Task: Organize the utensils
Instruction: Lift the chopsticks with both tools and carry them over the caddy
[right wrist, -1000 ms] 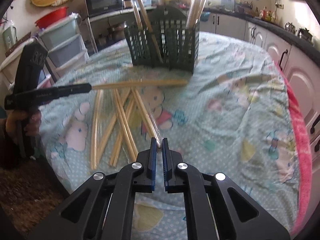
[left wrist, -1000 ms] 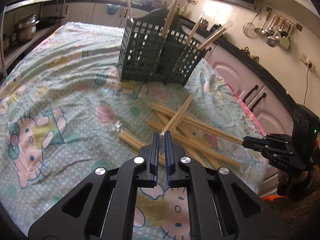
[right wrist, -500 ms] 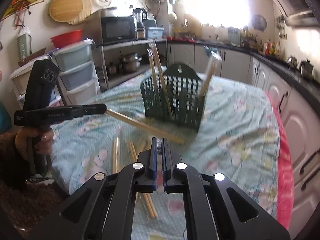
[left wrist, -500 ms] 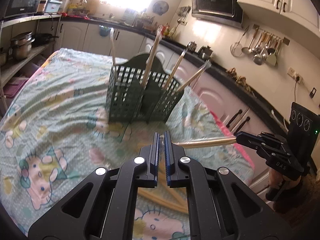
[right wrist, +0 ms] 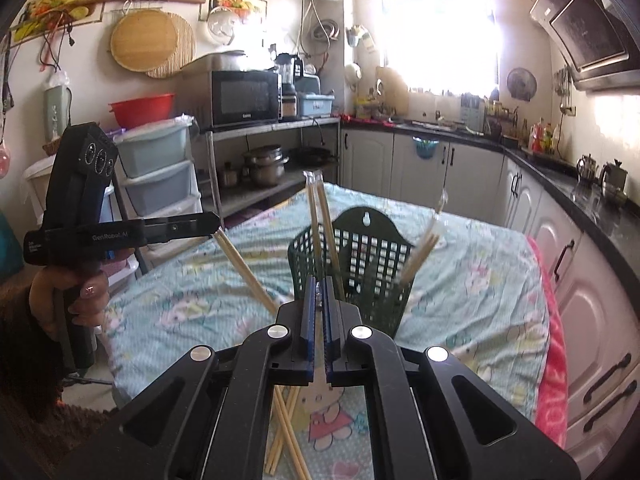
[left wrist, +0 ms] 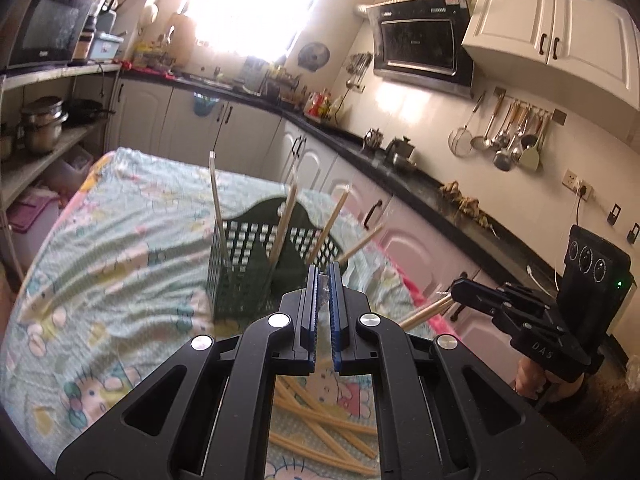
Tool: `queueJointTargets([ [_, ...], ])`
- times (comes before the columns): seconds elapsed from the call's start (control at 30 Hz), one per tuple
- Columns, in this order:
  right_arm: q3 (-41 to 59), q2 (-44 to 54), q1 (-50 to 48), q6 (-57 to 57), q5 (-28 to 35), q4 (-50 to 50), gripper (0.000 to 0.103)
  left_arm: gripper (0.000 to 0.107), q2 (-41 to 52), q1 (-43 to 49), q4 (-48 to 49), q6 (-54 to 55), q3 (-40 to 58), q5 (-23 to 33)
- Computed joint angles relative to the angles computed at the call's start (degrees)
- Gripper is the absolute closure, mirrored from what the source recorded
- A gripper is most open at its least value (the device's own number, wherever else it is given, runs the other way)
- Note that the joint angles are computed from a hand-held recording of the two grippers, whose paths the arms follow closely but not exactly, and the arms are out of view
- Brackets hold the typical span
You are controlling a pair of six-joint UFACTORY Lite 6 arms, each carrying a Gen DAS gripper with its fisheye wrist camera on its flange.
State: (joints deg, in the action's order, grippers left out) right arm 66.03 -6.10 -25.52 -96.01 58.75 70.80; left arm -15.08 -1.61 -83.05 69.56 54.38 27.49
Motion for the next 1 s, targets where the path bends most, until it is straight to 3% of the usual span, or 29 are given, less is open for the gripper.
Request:
queueJointTargets([
  [0.6, 18.37, 5.88, 3.25, 9.42, 0.38, 2.11, 0.101, 0.104, 3.20, 1.74, 9.26, -9.55, 15.71, 0.09],
  [1.0, 41.79, 17.55, 7.53, 20.90, -2.68, 0.40, 0.101, 0.104, 11.10, 1.35, 16.76, -17.33, 30.46, -1.15],
])
